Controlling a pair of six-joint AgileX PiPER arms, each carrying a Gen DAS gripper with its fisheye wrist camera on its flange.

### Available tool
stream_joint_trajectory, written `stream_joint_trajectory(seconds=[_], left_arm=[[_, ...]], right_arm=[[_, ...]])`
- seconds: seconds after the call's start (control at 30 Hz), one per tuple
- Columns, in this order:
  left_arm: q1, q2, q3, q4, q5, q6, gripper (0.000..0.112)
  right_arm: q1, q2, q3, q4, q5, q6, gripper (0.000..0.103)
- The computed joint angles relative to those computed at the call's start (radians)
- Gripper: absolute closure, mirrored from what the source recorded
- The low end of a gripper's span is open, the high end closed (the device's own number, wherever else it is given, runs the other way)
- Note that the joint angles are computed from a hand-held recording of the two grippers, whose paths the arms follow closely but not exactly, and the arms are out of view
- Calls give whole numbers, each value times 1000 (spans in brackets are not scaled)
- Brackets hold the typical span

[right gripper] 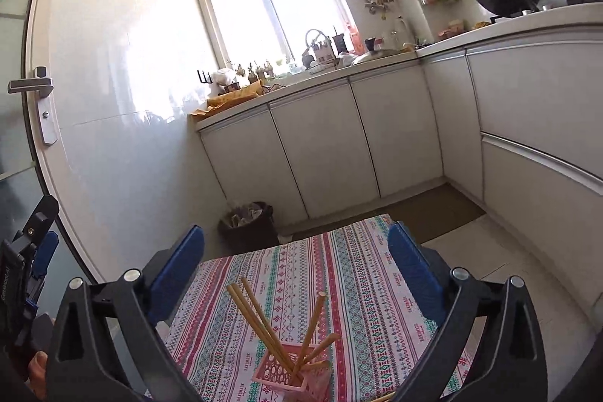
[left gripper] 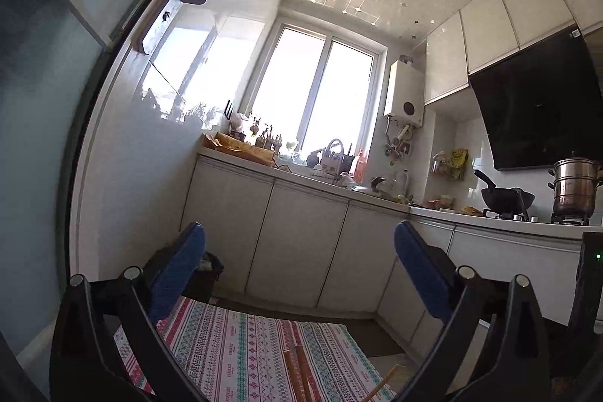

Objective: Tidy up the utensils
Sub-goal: 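Open both tools to release the chopsticks into the pink basket, then reach both tools down toward the remaining bamboo chopsticks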

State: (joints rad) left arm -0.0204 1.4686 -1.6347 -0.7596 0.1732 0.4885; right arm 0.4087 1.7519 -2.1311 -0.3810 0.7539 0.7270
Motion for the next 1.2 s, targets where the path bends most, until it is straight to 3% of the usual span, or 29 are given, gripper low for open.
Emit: stream_joint_trajectory(seconds=[0.13,0.4,0.5,0.63,0.7,0.77,0.83,0.93,1.03,1.2], left_arm=[[-16,6,-19,120,26,-100,16],[-74,-7,-22,266,75,-152,16],[-92,-16,-18,335,93,-184,16],[-134,-49,26,524,87,-294,16],[-150,-60,52,530,91,-225,16],[-150,-54,35,407,201,-31,16],[-131,-25,0,265,401,169,16],[-148,31,-21,271,687,340,16],[-199,69,4,378,784,337,16],[-315,193,-25,596,807,193,16]], right_arm=[[-17,-40,56,26,-11,-6,7],[-5,-133,169,-24,-3,33,7],[18,-160,194,-111,47,88,7],[81,-177,206,-286,178,160,7],[115,-205,253,-378,230,225,7],[134,-261,347,-450,231,316,7],[157,-313,435,-546,260,423,7],[108,-407,560,-526,210,490,7],[-17,-469,624,-342,134,426,7],[-275,-443,623,158,65,133,7]])
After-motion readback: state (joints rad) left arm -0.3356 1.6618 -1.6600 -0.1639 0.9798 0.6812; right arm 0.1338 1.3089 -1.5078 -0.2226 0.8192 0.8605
